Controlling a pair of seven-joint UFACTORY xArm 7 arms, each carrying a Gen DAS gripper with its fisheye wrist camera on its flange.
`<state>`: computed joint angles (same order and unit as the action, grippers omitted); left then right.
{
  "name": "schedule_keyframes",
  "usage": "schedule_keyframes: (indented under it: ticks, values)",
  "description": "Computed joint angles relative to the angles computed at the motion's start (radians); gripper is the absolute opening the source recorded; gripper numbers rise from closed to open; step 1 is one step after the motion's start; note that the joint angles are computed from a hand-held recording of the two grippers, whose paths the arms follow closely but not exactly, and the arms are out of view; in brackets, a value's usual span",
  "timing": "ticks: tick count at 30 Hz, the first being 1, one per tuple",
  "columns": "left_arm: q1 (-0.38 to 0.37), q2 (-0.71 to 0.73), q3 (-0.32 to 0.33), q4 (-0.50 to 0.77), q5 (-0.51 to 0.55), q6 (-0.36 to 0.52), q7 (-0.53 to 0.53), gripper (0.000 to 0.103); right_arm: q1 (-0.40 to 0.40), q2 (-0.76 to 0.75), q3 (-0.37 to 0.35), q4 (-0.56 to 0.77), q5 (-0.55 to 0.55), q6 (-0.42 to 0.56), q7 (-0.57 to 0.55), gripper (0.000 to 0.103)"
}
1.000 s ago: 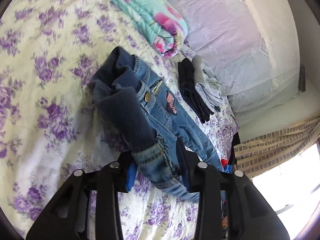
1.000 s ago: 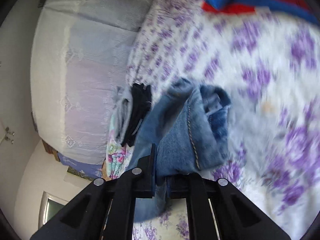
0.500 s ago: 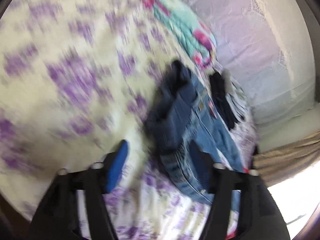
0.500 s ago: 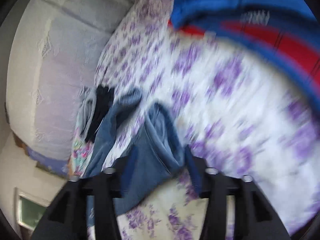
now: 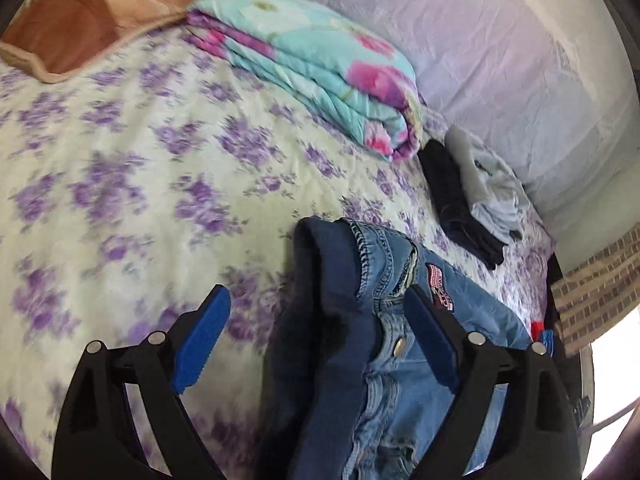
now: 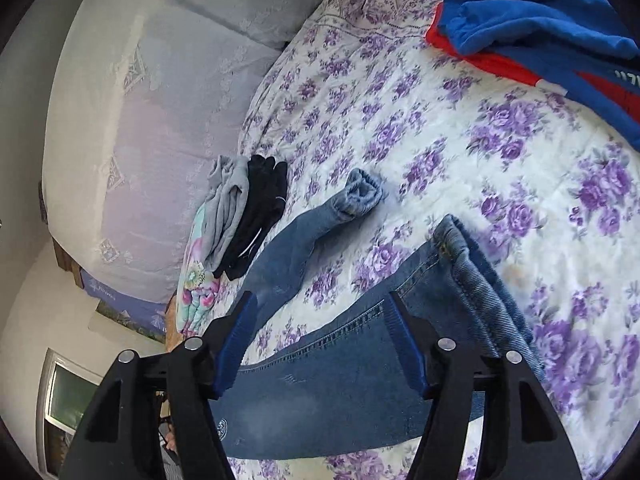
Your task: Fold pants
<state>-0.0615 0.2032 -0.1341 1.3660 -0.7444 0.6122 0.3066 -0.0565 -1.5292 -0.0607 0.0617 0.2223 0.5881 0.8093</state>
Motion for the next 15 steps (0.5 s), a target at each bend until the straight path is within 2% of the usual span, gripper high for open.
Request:
schedule_keyframes:
  ticks: [2, 4, 7, 9, 11, 13, 15]
  values:
    - [-0.007, 0.072, -0.002, 0.076, 0.037, 0.021, -0.013, 0.086, 0.01, 0.04, 0.0, 0.007, 0.0, -0.021, -0.006, 0.066]
    - [0.01, 0.139, -0.022, 0.151, 0.023, 0.077, -0.006, 0.086, 0.023, 0.086, -0.002, 0.011, 0.004, -0.064, -0.011, 0.066]
    - [0.032, 0.228, -0.056, 0.247, -0.001, 0.158, 0.01, 0.083, 0.058, 0.257, -0.067, 0.053, 0.015, -0.184, -0.076, 0.066]
    - [0.045, 0.271, -0.081, 0.278, -0.039, 0.168, 0.024, 0.074, 0.085, 0.357, -0.111, 0.081, 0.036, -0.25, -0.113, 0.066]
    - [0.058, 0.303, -0.103, 0.29, -0.083, 0.17, 0.048, 0.055, 0.11, 0.435, -0.148, 0.101, 0.065, -0.306, -0.142, 0.066]
    - [0.074, 0.315, -0.122, 0.276, -0.136, 0.147, 0.087, 0.047, 0.14, 0.482, -0.188, 0.111, 0.102, -0.343, -0.164, 0.066]
    - [0.103, 0.317, -0.146, 0.26, -0.21, 0.147, 0.144, 0.043, 0.239, 0.492, -0.272, 0.099, 0.176, -0.409, -0.194, 0.066]
